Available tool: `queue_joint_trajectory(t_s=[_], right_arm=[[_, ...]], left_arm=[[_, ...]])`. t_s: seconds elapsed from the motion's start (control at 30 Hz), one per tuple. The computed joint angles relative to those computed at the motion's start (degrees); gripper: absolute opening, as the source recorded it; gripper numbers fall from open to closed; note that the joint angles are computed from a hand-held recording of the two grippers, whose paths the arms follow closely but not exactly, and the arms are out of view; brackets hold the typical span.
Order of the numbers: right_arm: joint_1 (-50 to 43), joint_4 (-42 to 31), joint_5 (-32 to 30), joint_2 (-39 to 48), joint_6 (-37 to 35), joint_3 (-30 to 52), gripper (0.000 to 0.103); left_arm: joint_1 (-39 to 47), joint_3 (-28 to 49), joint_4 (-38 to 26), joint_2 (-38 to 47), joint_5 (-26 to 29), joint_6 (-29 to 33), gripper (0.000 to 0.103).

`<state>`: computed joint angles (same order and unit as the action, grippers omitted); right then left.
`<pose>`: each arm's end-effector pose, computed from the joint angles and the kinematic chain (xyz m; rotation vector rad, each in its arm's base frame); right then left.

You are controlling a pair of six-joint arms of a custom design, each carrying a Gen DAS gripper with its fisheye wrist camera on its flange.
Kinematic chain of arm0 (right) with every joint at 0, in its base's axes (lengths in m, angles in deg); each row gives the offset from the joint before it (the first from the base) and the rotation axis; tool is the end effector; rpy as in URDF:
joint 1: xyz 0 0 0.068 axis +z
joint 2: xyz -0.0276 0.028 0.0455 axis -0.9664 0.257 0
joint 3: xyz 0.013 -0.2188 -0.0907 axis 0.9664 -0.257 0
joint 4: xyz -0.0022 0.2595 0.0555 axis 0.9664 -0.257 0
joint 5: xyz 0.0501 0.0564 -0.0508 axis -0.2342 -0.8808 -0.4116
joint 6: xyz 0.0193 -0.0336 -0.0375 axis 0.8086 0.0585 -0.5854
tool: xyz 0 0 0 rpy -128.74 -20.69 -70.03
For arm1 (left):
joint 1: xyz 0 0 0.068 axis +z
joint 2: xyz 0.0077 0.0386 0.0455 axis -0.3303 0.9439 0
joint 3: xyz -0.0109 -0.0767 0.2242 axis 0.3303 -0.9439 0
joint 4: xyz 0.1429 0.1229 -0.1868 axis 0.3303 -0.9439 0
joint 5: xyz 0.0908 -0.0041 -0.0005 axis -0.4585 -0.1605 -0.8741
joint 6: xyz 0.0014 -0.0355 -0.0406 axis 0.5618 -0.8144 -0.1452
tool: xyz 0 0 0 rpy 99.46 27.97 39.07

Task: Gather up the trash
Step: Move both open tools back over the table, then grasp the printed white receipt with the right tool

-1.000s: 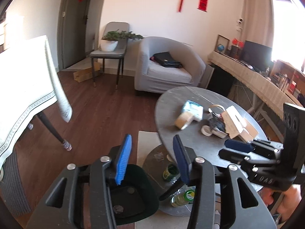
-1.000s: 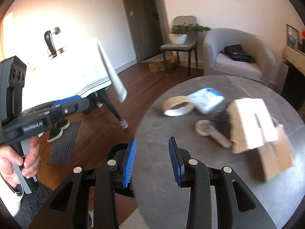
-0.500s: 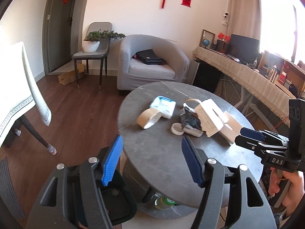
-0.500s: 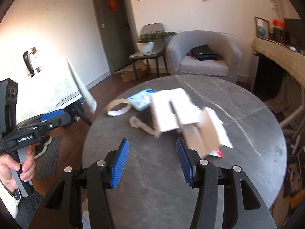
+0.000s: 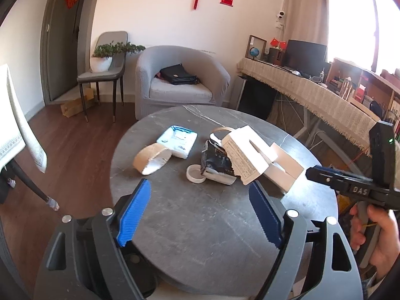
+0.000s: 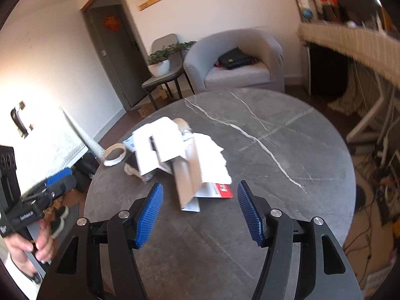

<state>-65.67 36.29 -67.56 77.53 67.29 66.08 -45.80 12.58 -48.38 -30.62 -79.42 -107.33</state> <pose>0.2196 0.0473 0.2312 -0.1316 2.2971 0.5338 0.1999 -0.0950 0.2107 0.0992 2.1784 -0.3135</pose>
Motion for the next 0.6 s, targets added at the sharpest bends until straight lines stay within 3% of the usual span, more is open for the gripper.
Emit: queue_joint_trajectory(t_s=[0.17, 0.33, 0.6], right_arm=[[-4.22, 3.72, -7.74, 6.52, 1.62, 1.23, 0.063], [-5.07, 5.95, -10.77, 12.5, 2.15, 3.77, 0.062], [-6.85, 7.83, -16.4, 16.83, 2.66, 5.66, 0.037]], left_arm=[[-0.25, 4.05, 1.84, 6.31, 0.75, 1.48, 0.085], [-0.59, 9.73, 2.47, 13.68, 0.49, 5.52, 0.086], [-1.63, 18.62, 2.5, 25.33, 2.62, 12.03, 0.092]])
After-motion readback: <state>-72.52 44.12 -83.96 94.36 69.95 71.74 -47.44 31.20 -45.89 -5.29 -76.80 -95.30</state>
